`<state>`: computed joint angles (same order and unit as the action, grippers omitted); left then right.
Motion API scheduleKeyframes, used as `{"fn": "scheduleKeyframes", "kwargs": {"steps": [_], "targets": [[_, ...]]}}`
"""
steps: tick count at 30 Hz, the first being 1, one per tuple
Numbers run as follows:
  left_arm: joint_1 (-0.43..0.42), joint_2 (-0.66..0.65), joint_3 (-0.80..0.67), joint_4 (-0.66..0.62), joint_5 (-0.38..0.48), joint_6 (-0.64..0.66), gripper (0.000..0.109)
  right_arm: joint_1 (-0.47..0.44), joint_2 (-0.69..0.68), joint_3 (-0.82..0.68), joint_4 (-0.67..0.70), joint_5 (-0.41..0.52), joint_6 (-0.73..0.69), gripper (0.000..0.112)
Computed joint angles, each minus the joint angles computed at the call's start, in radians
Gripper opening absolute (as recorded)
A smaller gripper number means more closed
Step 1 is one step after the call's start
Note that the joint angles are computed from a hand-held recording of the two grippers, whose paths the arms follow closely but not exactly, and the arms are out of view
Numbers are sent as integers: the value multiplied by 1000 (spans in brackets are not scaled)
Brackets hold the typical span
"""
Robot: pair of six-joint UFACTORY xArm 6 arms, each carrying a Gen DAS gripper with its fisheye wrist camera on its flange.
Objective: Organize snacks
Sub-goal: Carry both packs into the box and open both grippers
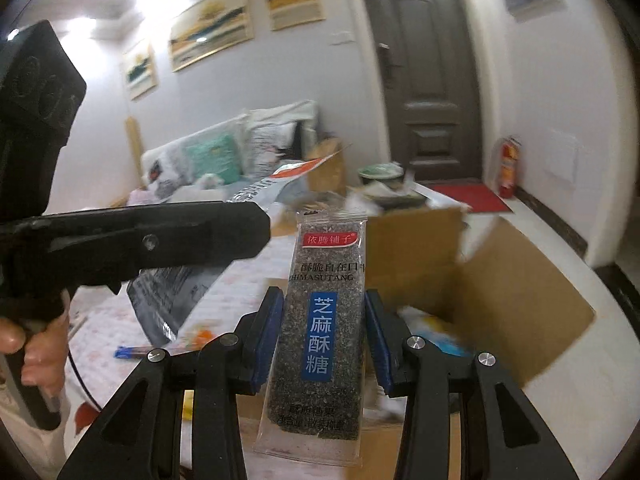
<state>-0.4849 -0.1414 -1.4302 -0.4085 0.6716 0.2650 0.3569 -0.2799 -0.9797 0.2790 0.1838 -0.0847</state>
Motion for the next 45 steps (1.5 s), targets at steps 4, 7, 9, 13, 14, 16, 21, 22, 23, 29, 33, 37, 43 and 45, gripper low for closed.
{"fn": "scheduleKeyframes", "kwargs": {"steps": [4,7,9,13,14,16,21,22,23,29,33,37,43,45], "targets": [[-42,142,-132,46,32,-48,58,-69,31,-4,107,12,-94,36],[-46,218,-200,61,56,-80,58,-100,63,-28,209,32,-195,36],[-45,262,-245,77,75,-99,58,-116,90,-50,241,42,-241,36],[-31,287,-254,61,94,-99,60,-128,141,-93,232,54,-260,36],[-29,293,-258,61,97,-100,60,-130,151,-104,241,60,-270,36],[-26,306,-269,61,102,-99,60,-131,169,-117,243,65,-281,36],[-16,321,-283,29,123,-83,64,-121,166,-105,166,55,-210,39],[-15,321,-284,22,129,-81,65,-118,159,-98,138,52,-185,40],[-14,320,-284,17,137,-79,66,-120,158,-96,114,50,-165,44],[-10,289,-250,-10,132,-69,70,-135,121,-59,-22,41,-27,47],[-2,247,-209,-25,116,-58,70,-144,76,-18,-82,40,46,47],[20,147,-103,-36,68,-41,71,-126,40,-7,-62,50,32,47],[118,-86,145,-19,4,-39,74,-22,-19,18,64,21,-57,47],[159,-148,211,-15,-3,-38,74,34,-29,21,101,11,-89,47]]}}
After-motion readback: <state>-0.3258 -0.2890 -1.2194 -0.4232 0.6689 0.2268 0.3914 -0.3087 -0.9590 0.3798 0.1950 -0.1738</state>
